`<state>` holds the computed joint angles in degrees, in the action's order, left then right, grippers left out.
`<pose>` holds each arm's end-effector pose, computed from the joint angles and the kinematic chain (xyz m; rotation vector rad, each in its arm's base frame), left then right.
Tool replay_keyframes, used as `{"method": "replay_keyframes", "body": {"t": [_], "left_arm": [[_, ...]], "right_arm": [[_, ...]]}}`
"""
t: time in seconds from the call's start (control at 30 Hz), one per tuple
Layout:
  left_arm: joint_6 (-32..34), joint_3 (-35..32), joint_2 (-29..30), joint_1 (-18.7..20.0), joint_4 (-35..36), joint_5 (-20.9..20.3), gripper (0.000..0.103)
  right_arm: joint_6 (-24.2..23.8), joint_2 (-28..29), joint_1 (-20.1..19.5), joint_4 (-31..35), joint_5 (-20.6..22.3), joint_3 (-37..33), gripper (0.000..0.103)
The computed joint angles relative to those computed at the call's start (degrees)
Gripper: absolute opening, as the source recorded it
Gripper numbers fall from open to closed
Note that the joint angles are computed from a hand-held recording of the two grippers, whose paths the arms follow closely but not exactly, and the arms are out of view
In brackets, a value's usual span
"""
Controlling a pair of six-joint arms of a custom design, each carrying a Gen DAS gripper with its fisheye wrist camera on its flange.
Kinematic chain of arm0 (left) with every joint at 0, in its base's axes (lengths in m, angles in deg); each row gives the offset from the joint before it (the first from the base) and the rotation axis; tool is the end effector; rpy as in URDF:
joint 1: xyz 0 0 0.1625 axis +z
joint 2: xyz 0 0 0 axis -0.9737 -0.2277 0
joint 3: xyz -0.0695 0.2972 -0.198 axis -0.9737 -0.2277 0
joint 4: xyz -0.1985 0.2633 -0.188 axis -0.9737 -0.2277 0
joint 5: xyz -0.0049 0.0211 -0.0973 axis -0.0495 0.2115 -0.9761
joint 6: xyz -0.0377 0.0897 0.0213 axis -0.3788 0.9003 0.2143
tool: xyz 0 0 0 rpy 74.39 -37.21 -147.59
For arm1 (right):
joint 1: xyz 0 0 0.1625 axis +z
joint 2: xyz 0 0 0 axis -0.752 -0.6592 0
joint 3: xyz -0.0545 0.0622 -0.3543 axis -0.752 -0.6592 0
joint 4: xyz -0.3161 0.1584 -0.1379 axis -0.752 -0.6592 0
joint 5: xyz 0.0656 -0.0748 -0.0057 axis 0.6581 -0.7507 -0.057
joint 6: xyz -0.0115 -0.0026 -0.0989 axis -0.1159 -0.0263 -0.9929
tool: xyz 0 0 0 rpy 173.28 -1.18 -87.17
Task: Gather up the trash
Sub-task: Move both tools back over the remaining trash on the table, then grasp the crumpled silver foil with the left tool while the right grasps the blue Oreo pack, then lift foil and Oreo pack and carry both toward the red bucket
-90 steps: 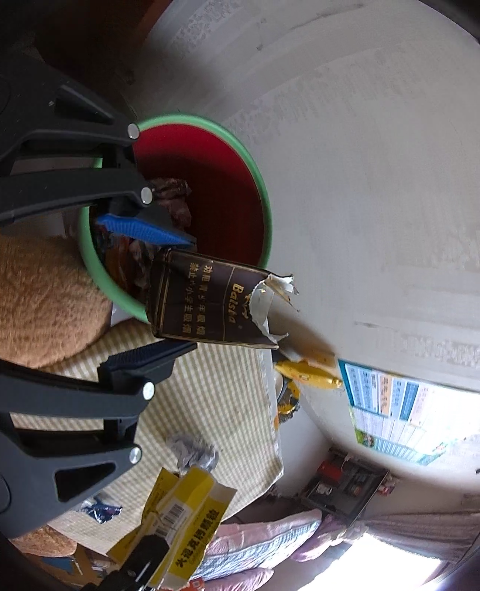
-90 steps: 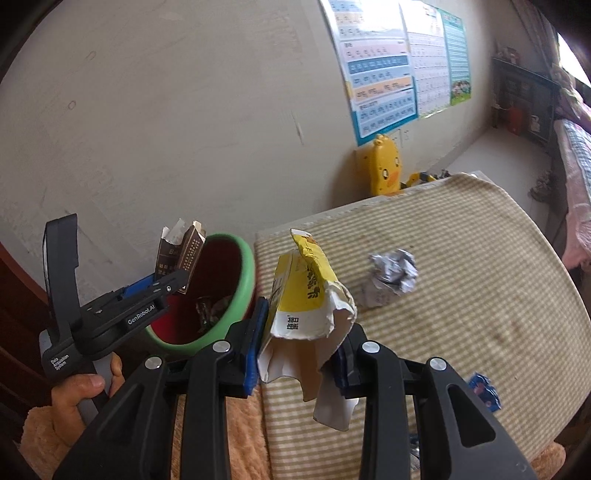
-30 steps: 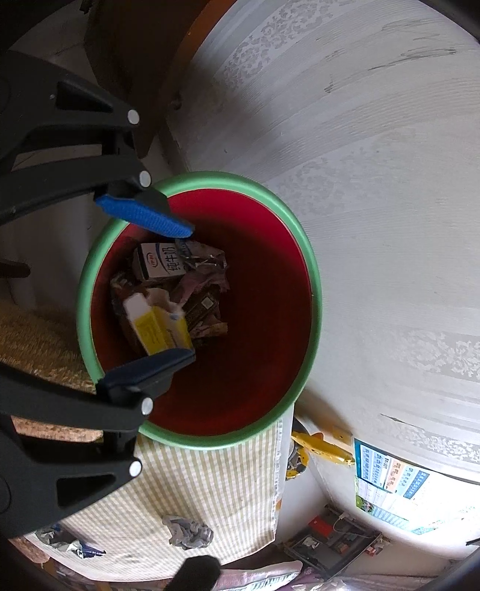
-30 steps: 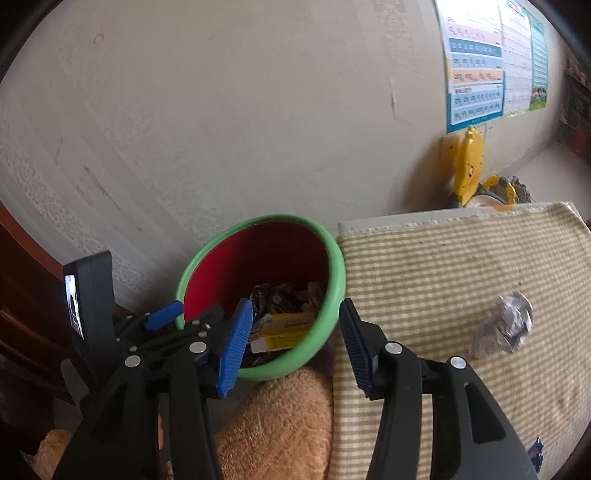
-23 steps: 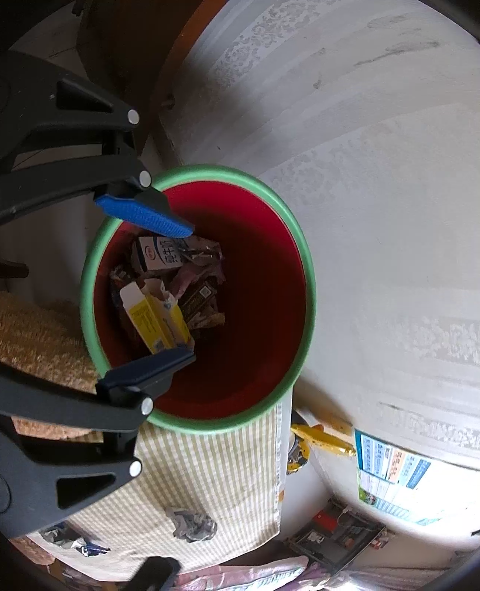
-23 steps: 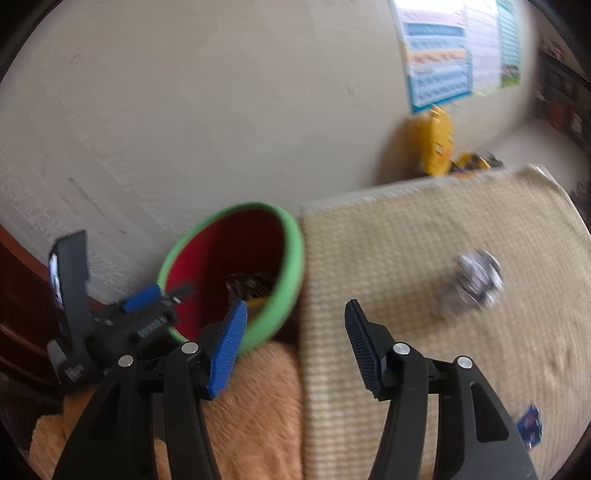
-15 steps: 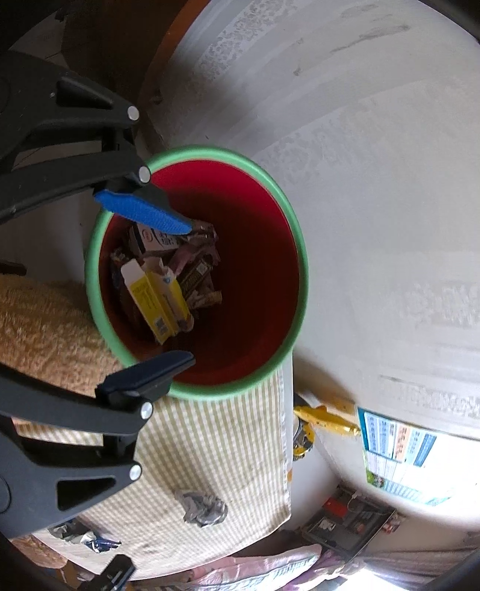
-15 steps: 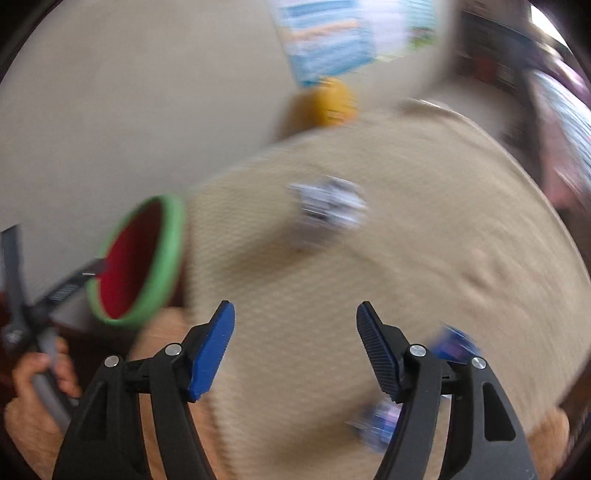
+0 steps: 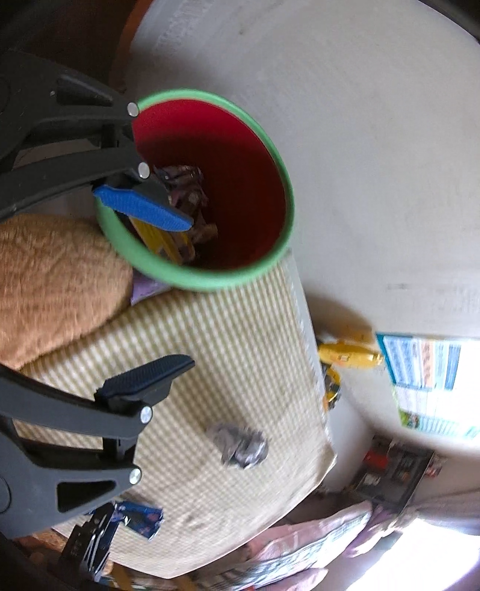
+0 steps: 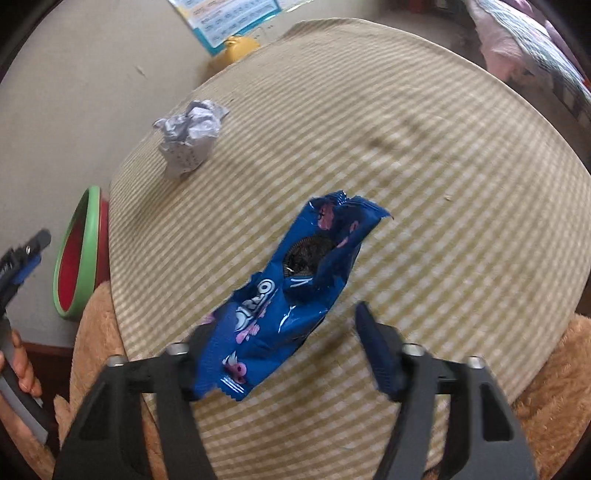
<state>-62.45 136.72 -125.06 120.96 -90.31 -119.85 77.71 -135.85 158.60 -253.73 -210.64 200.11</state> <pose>-0.1013 -0.3913 0.2201 0.4706 2.2930 -0.6405 0.1782 -0.2762 0.0635 -0.2414 -2.5646 0.5988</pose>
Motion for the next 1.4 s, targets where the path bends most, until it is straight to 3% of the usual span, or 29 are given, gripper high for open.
{"method": "replay_keyframes", "body": {"t": [0.17, 0.4, 0.63, 0.73, 0.9, 1.03, 1.4], "left_arm": [[4.1, -1.2, 7.7, -0.5, -5.9, -4.4, 0.067], [10.7, -9.2, 25.5, 1.5, -15.2, -9.3, 0.069], [11.3, -17.6, 37.1, 2.2, -15.5, -9.8, 0.069], [10.1, -19.7, 39.2, 3.0, -13.2, -9.7, 0.069], [9.5, -19.1, 39.2, 2.9, -13.0, -9.5, 0.055], [9.5, -16.9, 36.8, 1.1, -11.7, -8.9, 0.054], [0.0, -6.3, 19.6, -2.5, -5.3, -12.1, 0.054]], "right_arm": [[-3.8, 0.3, 0.4, -8.8, -0.9, 2.1, 0.031], [-6.8, -0.4, 0.3, -13.6, -0.3, 4.2, 0.031], [-8.8, -1.9, -1.7, -17.6, 2.3, 7.1, 0.031], [-9.3, -1.6, -2.4, -19.3, 3.2, 7.8, 0.031], [-9.6, -2.0, -3.2, -20.1, 4.7, 8.6, 0.031], [-9.8, -2.7, -3.7, -19.1, 5.5, 8.4, 0.032], [-9.9, -2.2, -2.2, -13.7, 3.8, 5.6, 0.032]]}}
